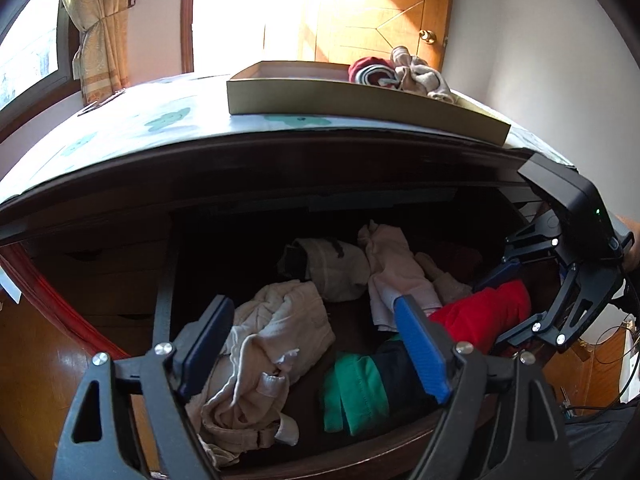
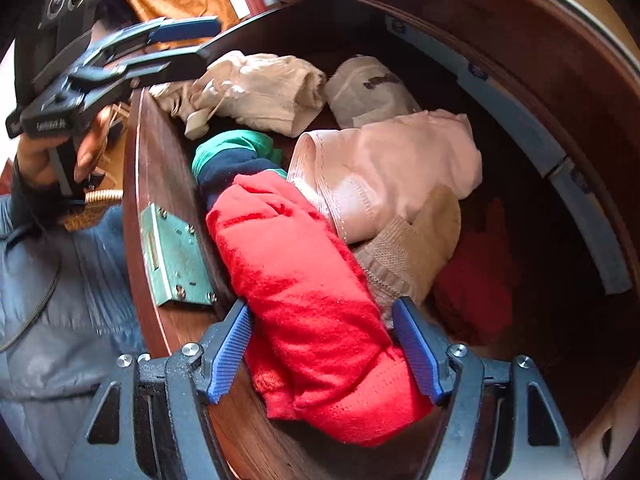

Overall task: Take underwear out of drawer
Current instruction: 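Grasp the bright red underwear in the drawer with the right tool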

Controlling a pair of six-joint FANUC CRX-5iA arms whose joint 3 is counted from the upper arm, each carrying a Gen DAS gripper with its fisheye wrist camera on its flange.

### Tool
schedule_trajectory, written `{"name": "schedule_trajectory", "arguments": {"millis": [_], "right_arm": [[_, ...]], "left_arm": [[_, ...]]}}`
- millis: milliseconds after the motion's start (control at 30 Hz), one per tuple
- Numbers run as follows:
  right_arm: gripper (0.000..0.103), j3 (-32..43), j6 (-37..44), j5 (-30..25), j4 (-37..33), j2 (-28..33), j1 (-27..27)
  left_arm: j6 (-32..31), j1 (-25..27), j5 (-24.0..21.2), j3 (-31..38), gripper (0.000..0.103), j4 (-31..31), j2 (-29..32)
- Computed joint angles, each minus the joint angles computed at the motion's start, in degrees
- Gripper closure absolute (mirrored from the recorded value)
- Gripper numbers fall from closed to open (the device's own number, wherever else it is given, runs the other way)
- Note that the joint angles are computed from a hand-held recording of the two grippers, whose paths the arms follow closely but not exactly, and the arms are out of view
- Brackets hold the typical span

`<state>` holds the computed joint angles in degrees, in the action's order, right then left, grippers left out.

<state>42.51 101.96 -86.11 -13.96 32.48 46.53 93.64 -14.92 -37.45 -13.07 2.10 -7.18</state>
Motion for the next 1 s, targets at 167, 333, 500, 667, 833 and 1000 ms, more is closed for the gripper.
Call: {"name": "schedule_trajectory", "arguments": {"millis": [167,333,500,667,833,1000], "right_arm": [[0.051,-6.97,0.29,5.96,-1.55,-4.81,-0.10],[0.057,-13.83,0.24,12.09,-2.18,-9.89,-0.06],[0.058,-16.65,-2.27,15.95,-4.08,-12.43,-1.75],[0.059,-17.51,-4.58,18.10,-3.32,-13.51,-1.91],[0.059,-15.64,-4.87,18.95,-2.87,-12.29,-2.59],[0.059,-15.37,-6.48,19.71,-3.80,-11.85,-3.14]], "left_arm": [[-0.85,0.35,-2.34,1.35,0.019,-0.78,0.74],[-4.01,-0.48,-7.58,6.00,0.019,-4.76,2.71],[-9.87,-0.96,-14.46,10.94,0.019,-6.52,6.12],[-13.62,-0.83,-19.82,14.90,0.019,-6.18,10.42],[-16.97,-0.27,-23.54,17.20,0.019,-4.29,13.06],[-19.14,-0.45,-28.45,20.52,0.020,-4.39,15.85]]}}
